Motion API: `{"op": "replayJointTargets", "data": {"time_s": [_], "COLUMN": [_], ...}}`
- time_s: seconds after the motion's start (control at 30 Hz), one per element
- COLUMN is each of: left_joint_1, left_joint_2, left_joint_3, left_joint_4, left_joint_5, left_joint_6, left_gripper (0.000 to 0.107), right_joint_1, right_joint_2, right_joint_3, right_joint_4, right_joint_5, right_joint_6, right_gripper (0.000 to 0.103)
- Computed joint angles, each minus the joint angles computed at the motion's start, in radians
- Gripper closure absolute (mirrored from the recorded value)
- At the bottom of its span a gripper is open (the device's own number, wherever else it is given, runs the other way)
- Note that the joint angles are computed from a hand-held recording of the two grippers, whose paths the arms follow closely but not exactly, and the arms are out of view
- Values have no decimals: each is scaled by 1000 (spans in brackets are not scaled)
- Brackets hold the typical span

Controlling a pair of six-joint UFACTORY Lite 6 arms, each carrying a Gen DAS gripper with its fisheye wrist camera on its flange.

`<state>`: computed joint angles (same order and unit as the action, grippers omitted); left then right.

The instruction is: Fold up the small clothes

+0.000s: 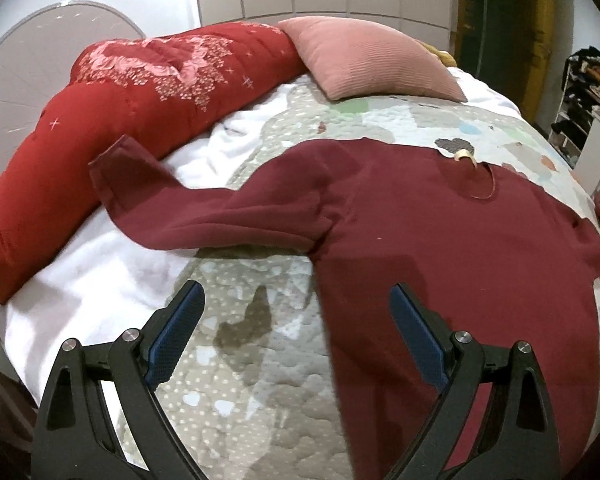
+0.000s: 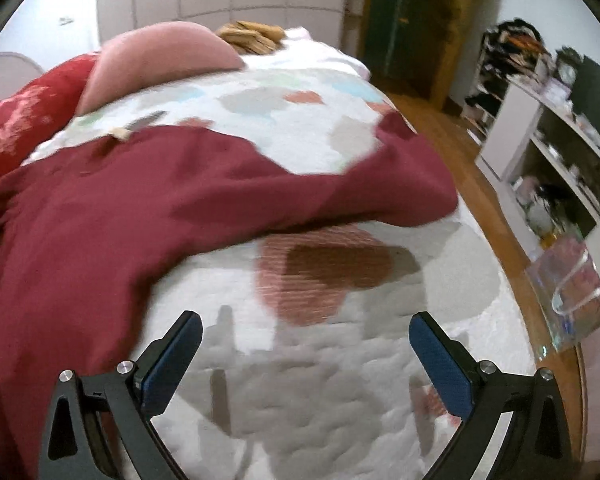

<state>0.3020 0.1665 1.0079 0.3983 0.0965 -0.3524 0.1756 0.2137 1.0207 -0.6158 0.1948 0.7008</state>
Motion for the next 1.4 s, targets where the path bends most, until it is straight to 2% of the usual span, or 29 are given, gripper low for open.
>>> {"op": "replayJointTargets", "data": {"time_s": [0.1, 0.17, 0.3, 0.43, 0.6, 0.7, 0.8, 1.1, 1.27, 1.4], "left_joint_1": [-20, -27, -31, -45, -79, -83, -88, -99, -110, -120], "left_joint_2": [-14, -22, -13, 2, 6, 11, 14, 25, 47, 66], "left_joint_3": [-9, -14, 3, 21, 16, 19, 23, 29, 45, 63], "left_joint_4": [45, 85, -89, -138, 64, -5, 28, 18, -40, 18], "left_joint_5": [2, -1, 10, 24, 24, 21, 23, 18, 19, 23], "left_joint_6": [-53, -101, 63, 109, -96, -36, -77, -74, -24, -86], "left_gripper": [13, 13, 13, 13, 13, 13, 13, 13, 13, 13], "right_joint_1": [58, 106, 207, 259, 286, 306, 331, 365, 370, 373], "right_joint_2": [-37, -31, 28, 92, 153, 180, 214, 261, 288, 313], "right_joint_3": [-7, 22, 116, 213, 294, 336, 384, 445, 476, 507], "right_joint_4": [3, -74, -207, -144, -77, -72, -101, -89, -83, -68], "right_joint_5": [-14, 1, 68, 92, 98, 117, 156, 175, 186, 203], "right_joint_6": [51, 147, 298, 272, 254, 272, 309, 312, 317, 307], "right_gripper": [0, 0, 0, 0, 0, 0, 0, 0, 0, 0]}}
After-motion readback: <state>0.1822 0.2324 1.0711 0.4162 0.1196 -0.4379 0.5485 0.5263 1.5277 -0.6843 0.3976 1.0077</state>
